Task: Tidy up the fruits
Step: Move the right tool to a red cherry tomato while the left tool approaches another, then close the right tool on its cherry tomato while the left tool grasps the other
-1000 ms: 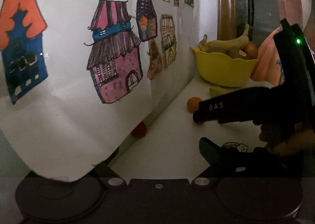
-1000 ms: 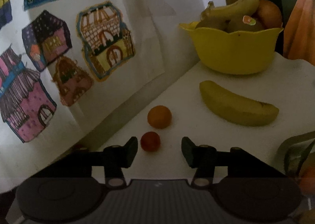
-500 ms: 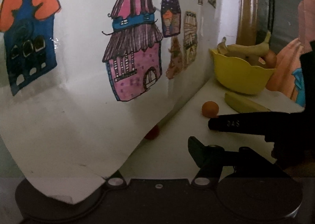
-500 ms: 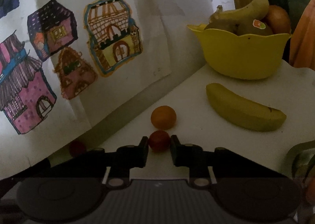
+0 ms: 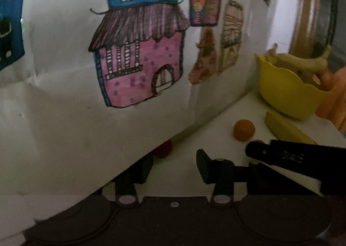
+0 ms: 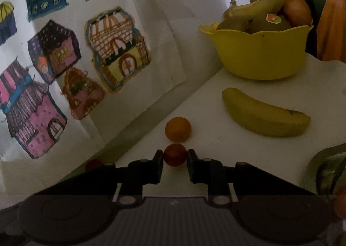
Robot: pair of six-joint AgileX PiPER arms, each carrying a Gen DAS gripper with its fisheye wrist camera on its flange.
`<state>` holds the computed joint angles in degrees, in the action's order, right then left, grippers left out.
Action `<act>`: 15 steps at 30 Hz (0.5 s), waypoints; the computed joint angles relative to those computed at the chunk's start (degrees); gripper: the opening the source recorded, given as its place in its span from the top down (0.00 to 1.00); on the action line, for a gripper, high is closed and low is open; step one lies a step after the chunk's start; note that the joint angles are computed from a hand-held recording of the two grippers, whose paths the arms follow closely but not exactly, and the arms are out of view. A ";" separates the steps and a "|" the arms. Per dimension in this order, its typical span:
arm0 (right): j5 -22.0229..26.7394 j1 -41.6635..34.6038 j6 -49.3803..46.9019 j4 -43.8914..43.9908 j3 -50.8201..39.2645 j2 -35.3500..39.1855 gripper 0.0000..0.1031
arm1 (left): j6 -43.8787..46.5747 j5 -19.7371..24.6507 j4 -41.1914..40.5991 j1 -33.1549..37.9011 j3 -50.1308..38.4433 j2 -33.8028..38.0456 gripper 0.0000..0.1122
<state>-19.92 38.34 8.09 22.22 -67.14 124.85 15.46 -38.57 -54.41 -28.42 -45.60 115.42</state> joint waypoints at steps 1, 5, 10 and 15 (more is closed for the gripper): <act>-0.25 -0.19 1.13 -0.90 0.33 -0.14 0.74 | 0.53 0.24 -1.28 0.02 -0.93 0.49 0.59; -0.59 -0.20 3.16 -2.56 0.62 -0.17 0.74 | 1.03 0.68 -4.32 0.40 -2.77 1.43 0.63; -0.62 -0.26 3.84 -3.17 0.63 -0.22 0.74 | -1.22 -0.20 -4.22 0.61 -2.00 1.30 0.76; 0.34 -0.08 2.35 -1.92 0.06 -0.16 0.74 | -5.37 -0.69 -0.99 1.16 0.15 0.43 0.78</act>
